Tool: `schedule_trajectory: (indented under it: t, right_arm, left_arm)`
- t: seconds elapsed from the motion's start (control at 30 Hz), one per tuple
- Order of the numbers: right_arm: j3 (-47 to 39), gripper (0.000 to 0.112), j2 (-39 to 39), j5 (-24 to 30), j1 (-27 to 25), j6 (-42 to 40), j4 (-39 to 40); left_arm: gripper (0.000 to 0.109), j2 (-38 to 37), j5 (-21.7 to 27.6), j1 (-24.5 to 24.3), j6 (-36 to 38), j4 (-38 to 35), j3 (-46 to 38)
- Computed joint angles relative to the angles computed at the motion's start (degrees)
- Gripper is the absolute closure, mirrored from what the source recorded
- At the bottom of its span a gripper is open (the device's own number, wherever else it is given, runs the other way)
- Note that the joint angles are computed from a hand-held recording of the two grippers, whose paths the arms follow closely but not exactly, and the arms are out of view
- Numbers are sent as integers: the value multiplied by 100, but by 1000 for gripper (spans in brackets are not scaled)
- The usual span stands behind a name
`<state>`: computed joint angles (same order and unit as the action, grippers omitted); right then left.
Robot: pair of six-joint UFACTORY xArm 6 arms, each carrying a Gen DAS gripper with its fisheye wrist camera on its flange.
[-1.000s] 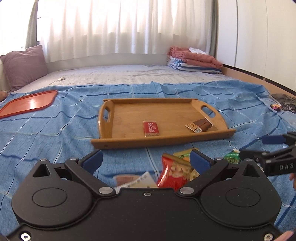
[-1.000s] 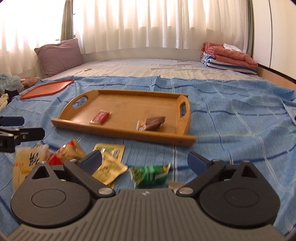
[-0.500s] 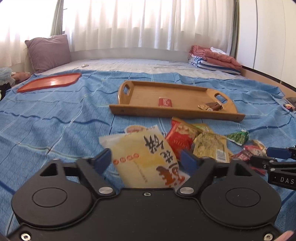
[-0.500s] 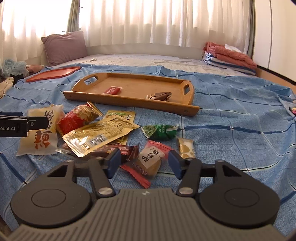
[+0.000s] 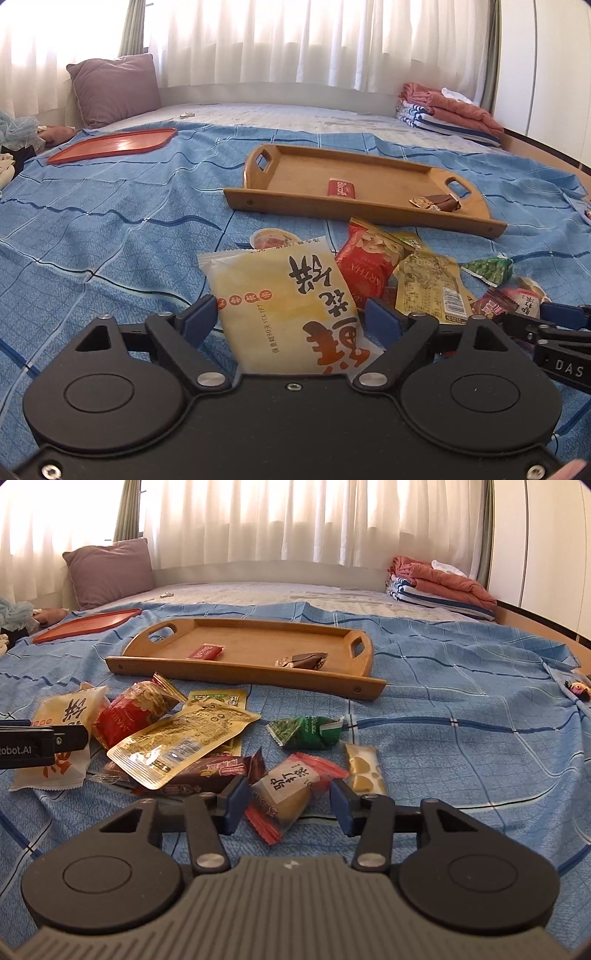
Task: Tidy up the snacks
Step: 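Move the left tool to the bread packet while the right tool approaches the white-and-red packet, then grasp the white-and-yellow bread packet with the left tool while the right tool grasps the white-and-red packet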
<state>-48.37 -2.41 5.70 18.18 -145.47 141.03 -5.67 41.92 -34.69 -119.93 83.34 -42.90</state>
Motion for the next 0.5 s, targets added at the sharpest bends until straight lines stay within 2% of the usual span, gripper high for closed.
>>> schedule_trajectory:
  t: [0.07, 0.17, 0.27, 0.33, 0.5]
  right_arm:
    - [-57, 49, 76, -18, 46, 0, 29]
    - [-167, 47, 171, -56, 57, -495, 507]
    - [-230, 46, 252, -76, 69, -311, 414]
    - [-243, 47, 288, -73, 67, -122, 291]
    - [-284, 47, 333, -68, 32, -419, 563]
  left_arm:
    - [22, 116, 63, -27, 106, -52, -89]
    - [20, 249, 20, -3, 209, -152, -175]
    - [20, 333, -199, 110, 166, -262, -184]
    - [20, 348, -119, 59, 69, -181, -176]
    - [24, 347, -71, 31, 32, -160, -187]
